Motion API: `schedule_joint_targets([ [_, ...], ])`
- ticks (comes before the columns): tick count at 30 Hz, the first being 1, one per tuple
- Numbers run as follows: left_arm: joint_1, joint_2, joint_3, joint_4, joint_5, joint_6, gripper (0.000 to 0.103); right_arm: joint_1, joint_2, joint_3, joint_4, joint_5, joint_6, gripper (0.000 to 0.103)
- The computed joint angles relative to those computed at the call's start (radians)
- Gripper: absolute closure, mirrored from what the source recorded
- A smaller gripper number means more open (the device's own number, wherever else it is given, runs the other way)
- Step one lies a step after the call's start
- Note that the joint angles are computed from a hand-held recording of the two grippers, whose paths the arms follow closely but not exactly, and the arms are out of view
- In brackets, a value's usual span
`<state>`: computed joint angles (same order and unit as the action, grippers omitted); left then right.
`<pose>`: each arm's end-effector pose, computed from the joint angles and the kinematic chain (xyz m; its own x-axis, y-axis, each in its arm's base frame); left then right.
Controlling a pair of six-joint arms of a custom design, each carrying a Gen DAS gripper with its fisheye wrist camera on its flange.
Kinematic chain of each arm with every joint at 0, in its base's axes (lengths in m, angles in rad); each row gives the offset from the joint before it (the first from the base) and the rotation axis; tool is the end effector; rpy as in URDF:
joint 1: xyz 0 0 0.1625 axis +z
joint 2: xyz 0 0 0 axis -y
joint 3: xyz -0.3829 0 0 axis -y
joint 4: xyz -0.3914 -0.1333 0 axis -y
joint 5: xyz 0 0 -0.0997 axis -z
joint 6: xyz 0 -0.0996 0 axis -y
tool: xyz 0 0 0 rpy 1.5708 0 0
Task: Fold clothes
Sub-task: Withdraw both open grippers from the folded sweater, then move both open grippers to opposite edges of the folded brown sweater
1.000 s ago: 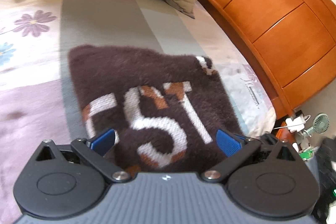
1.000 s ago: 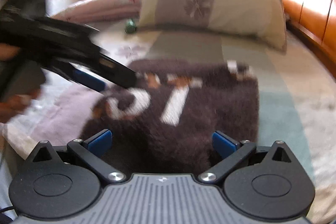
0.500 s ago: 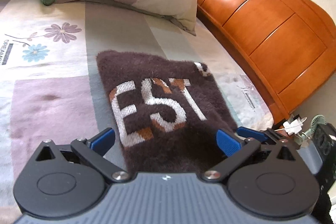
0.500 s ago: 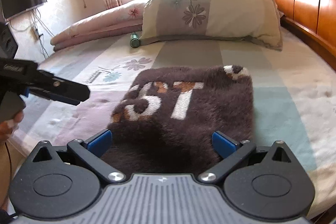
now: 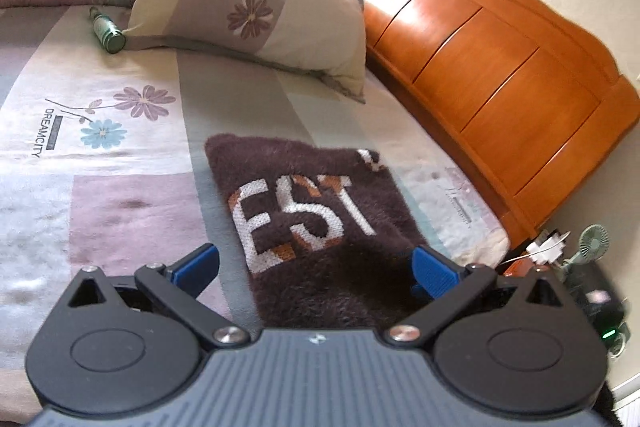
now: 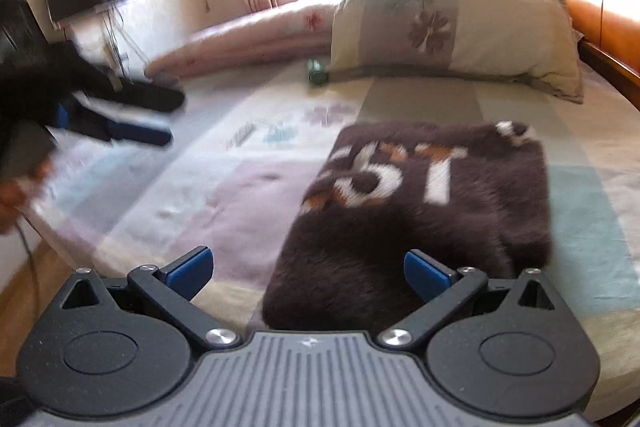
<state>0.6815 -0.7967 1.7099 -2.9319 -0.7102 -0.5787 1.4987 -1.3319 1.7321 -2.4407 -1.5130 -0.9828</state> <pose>-0.3538 -0.5558 0.1112 -0.9402 -0.0598 -0.3353 0.2219 0.6392 -0.7364 0.0966 -0.5935 0.3385 -0.6068 -0.7146 0.3480 -0.7944 0.5315 -0.2939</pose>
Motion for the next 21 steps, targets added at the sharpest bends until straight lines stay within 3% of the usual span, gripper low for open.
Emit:
schedule_joint_targets([
  [3,-0.001,-0.008,0.007,0.022,0.001,-0.013,0.001,0.049,0.036,0.085,-0.210,-0.118,-0.026,0.000],
  [6,-0.001,-0.012,-0.022,0.149,0.033,-0.060,0.001,0.048,0.047,0.134,-0.310,-0.085,-0.054,0.000],
  [9,0.001,-0.008,-0.057,0.231,0.053,-0.083,0.001,0.028,0.054,0.126,-0.266,-0.025,-0.042,0.000],
  [12,0.008,0.010,-0.086,0.253,0.058,-0.101,0.001,0.014,0.077,0.100,-0.216,-0.031,-0.030,0.000],
  [18,0.045,0.094,-0.222,0.345,0.004,-0.069,0.001,-0.014,0.077,0.100,-0.187,-0.009,-0.014,0.000],
  [21,0.068,0.144,-0.290,0.309,-0.049,0.010,0.001,-0.018,0.055,0.091,-0.145,0.001,0.005,0.000],
])
